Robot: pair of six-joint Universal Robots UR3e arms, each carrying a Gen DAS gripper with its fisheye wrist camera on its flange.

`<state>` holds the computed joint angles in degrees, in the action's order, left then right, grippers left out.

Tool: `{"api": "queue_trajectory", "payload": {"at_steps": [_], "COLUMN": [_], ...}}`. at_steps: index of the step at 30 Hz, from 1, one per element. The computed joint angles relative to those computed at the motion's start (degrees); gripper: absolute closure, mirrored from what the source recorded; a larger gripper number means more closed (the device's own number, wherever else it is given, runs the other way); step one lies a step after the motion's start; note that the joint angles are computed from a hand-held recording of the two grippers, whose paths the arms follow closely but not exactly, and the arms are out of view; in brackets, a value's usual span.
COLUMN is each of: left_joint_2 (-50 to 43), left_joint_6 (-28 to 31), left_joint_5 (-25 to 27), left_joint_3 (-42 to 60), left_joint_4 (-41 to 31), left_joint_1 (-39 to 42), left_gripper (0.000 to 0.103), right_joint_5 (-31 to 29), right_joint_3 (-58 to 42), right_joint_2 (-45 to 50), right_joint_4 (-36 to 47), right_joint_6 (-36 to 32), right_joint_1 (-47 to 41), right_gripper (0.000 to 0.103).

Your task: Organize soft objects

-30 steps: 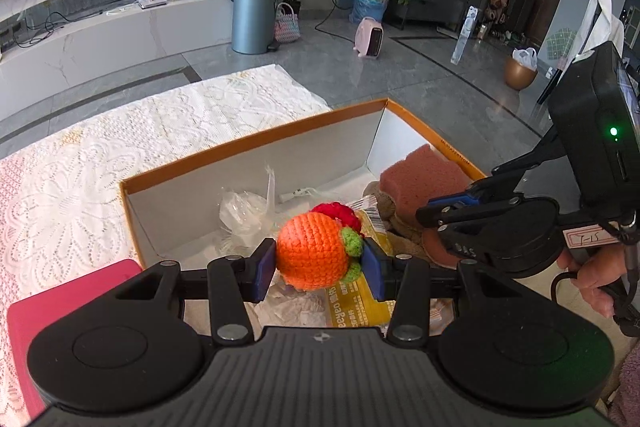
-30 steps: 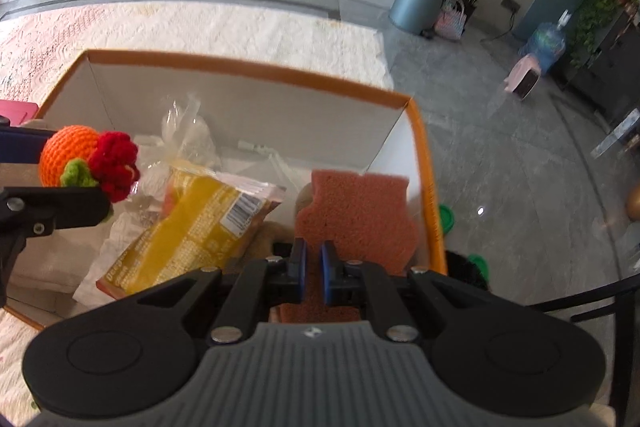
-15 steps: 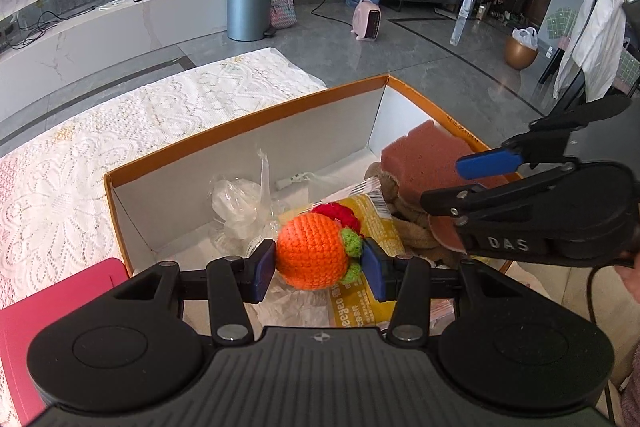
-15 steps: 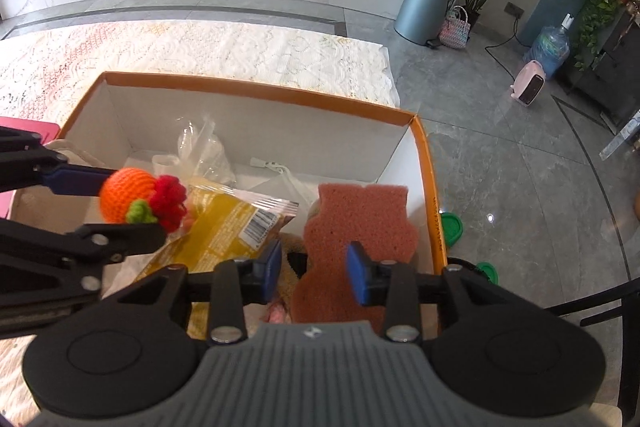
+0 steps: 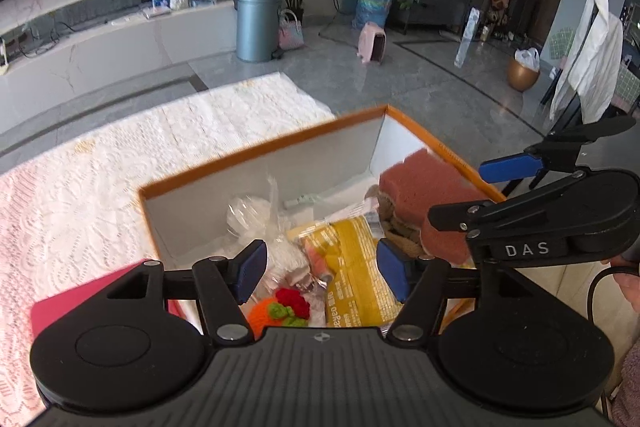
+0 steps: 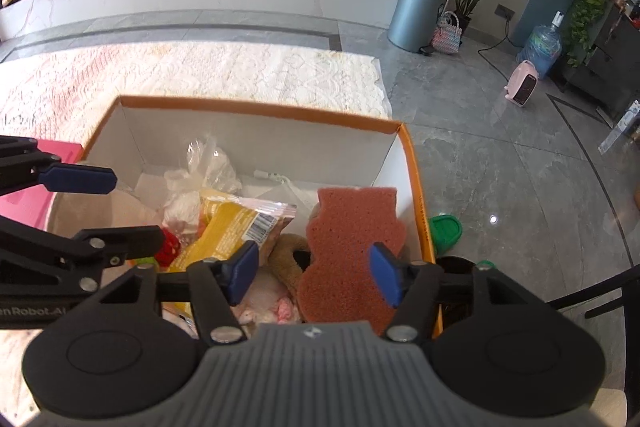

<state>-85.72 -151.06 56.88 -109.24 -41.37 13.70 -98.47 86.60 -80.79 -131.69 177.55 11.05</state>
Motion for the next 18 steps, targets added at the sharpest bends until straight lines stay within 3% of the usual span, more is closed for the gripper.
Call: {"api": "queue_trajectory", "payload": {"at_steps": [7,14,16,18], "left_joint_2": [12.3,29.2,35.3,42.9], "left_joint_6": [2.6,9.3,13.1,20.7], "left_joint_5": [-7.0,-15.8,-19.4,-24.8], "left_joint_3": [-4.9,-8.7,-10.1,-10.2], "left_joint_4": [-3.6,-14.5,-19.4,-30.9], "left_joint_1": [8.0,20.4,25.6,33.2], "left_gripper": [0.029,0.029,0.029,0.029], "right_joint_5": [-1.3,-6.2,-8.4,-10.6], "right_joint_3": [2.7,4.7,5.3,5.7], "right_joint_2": [-7.1,-13.4,-14.3,-14.7], "right_joint_4": [-3.0,-7.7,-9.5,-11.3], "right_joint_6": [4.0,10.2,12.8,15.2], "right_joint_1": [2.6,10.9,14.1,17.3], "right_gripper": [0.029,0.022,0.019,0.019]}}
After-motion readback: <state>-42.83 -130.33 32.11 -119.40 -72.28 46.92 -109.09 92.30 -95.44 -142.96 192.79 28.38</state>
